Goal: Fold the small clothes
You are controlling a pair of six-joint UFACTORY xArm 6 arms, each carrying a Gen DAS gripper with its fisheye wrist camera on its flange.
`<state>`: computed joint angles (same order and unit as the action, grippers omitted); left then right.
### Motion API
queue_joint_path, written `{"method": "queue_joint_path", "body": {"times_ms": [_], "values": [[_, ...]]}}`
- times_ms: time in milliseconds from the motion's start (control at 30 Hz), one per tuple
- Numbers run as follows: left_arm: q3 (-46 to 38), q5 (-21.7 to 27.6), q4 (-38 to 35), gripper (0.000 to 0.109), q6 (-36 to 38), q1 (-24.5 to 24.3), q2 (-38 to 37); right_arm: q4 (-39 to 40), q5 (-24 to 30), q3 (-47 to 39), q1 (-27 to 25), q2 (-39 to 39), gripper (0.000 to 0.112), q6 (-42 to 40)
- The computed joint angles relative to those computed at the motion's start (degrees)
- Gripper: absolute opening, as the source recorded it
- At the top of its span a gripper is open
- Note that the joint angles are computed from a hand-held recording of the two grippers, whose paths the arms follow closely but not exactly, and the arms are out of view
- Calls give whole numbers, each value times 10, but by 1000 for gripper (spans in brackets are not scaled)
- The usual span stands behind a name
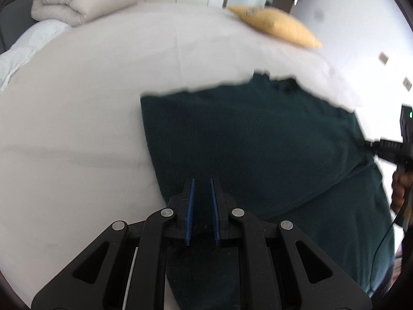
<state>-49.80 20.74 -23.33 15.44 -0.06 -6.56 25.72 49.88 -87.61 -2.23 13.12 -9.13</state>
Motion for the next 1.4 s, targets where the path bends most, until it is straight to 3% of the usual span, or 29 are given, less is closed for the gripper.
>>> {"method": "queue_joint_path", "body": {"times_ms": [133, 233, 300, 433, 467, 533, 600, 633, 733, 800, 867, 933, 967, 1000, 1100, 1200, 1267, 1333, 1400], "values": [[-25, 0, 12, 11, -18, -11, 24, 61, -37, 34, 7, -41, 23, -40], [-36, 19, 59, 11, -53, -17, 54, 120, 1, 21, 18, -30, 31, -102], [-13, -16, 59, 11, -48, -23, 47, 103, 10, 23, 25, -15, 37, -93], [9, -8, 21, 12, -11, -17, 24, 188, 3, 65, -1, -24, 32, -156], [18, -4, 14, 12, -3, -15, 12, 194, 9, 73, -10, -31, 27, -158], [38, 4, -8, 12, 16, -10, -13, 185, 15, 90, -24, -52, 26, -150], [72, 17, -25, 12, 14, -1, -58, 126, -17, 140, -36, -101, 38, -120], [96, 23, -21, 12, -3, 2, -89, 128, -18, 159, -42, -122, 40, -126], [169, 50, -66, 12, 10, 14, -196, 176, 5, 221, -86, -204, 61, -183], [216, 89, -97, 12, 17, 26, -274, 197, 35, 264, -120, -263, 70, -220], [261, 139, -108, 17, 8, 43, -359, 197, 72, 291, -149, -306, 71, -245], [306, 195, -114, 34, -3, 60, -447, 193, 114, 316, -180, -347, 71, -265], [325, 222, -115, 66, -12, 70, -489, 192, 131, 326, -195, -361, 73, -274], [344, 249, -113, 87, -23, 81, -532, 189, 152, 339, -215, -381, 76, -285], [390, 350, -129, 87, -39, 127, -652, 184, 189, 366, -266, -415, 78, -306], [423, 488, -155, 87, -51, 200, -760, 180, 237, 385, -323, -434, 78, -324], [435, 559, -161, 87, -56, 236, -816, 182, 266, 395, -356, -441, 78, -335], [443, 599, -168, 87, -55, 259, -846, 178, 283, 401, -375, -439, 78, -339], [444, 677, -187, 87, -37, 325, -879, 177, 299, 406, -391, -435, 78, -339]]}}
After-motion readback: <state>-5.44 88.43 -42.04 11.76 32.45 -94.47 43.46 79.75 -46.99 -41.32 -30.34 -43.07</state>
